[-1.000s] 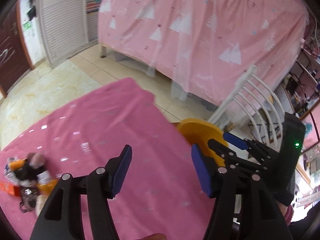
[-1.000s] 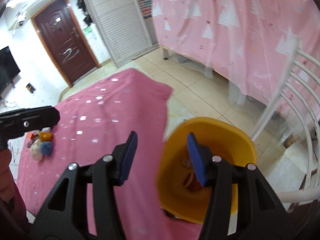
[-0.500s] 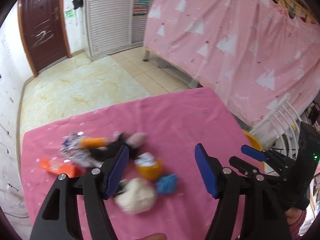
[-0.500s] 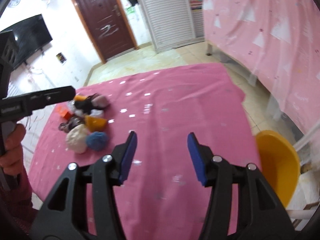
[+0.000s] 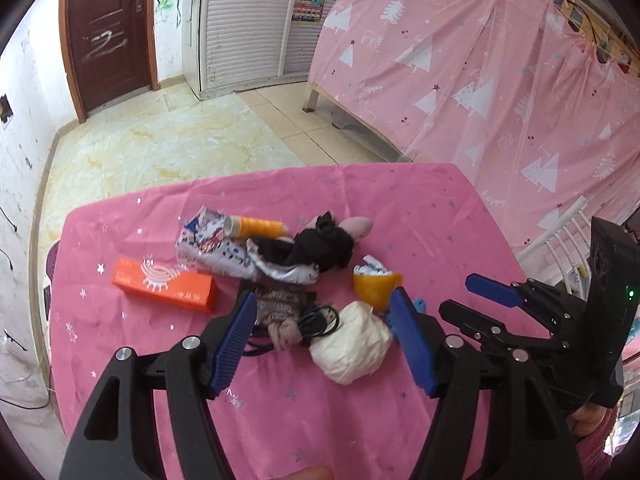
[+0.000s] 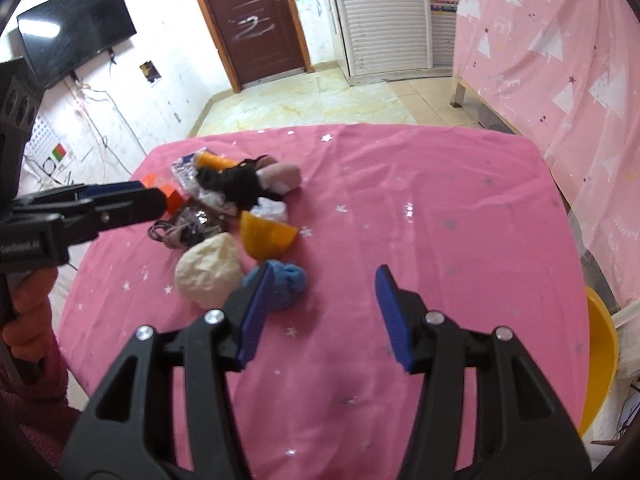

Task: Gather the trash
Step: 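Move both tools back over the remaining trash on the table, then grasp the white paper ball with the left tool while the right tool grasps the blue yarn ball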

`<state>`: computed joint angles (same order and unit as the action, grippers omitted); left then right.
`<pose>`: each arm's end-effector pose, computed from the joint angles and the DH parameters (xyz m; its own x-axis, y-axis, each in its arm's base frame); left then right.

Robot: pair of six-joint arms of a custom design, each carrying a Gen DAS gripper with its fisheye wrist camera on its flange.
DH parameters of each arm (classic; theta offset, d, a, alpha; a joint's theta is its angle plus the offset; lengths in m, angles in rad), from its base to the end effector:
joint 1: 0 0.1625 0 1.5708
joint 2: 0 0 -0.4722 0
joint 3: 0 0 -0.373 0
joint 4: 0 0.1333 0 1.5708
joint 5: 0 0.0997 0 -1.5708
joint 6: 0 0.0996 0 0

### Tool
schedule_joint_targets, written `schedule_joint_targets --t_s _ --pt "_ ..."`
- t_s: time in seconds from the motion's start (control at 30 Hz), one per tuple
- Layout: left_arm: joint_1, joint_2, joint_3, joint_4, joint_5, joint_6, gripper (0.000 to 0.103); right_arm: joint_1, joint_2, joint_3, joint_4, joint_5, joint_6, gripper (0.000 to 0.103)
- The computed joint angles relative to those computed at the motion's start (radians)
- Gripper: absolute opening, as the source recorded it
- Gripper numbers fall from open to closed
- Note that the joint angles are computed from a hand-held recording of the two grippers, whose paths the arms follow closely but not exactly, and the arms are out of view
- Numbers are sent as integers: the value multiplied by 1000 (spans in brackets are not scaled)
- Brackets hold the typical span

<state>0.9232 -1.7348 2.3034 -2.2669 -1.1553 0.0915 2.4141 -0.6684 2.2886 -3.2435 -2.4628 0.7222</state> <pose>-0.0714 -0.3820 0.3498 -0.7028 0.5812 -0.4103 0.6654 0.7411 -0.0900 0.3769 -0.2609 0.0254 -0.8292 0.1075 0.5485 -0.2635 0.7903 -0.5532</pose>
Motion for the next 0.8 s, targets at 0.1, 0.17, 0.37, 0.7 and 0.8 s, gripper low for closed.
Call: schedule_joint_targets --t_s 0.1,0.17,0.37,0.7,0.8 --pt "27 -1 -2 13 -18 1 63 -2 5 -14 14 11 -7 50" --pt "43 -3 -3 20 -32 3 63 -2 13 -28 30 19 -13 50" --pt "71 -29 13 56 -65 11 63 -13 33 -45 34 45 -35 50" --pt "63 -33 69 64 -72 -27 63 -40 57 -30 -50 83 -93 50" --pt "59 -25 78 53 -75 -36 63 -49 58 -22 -78 95 -119 50"
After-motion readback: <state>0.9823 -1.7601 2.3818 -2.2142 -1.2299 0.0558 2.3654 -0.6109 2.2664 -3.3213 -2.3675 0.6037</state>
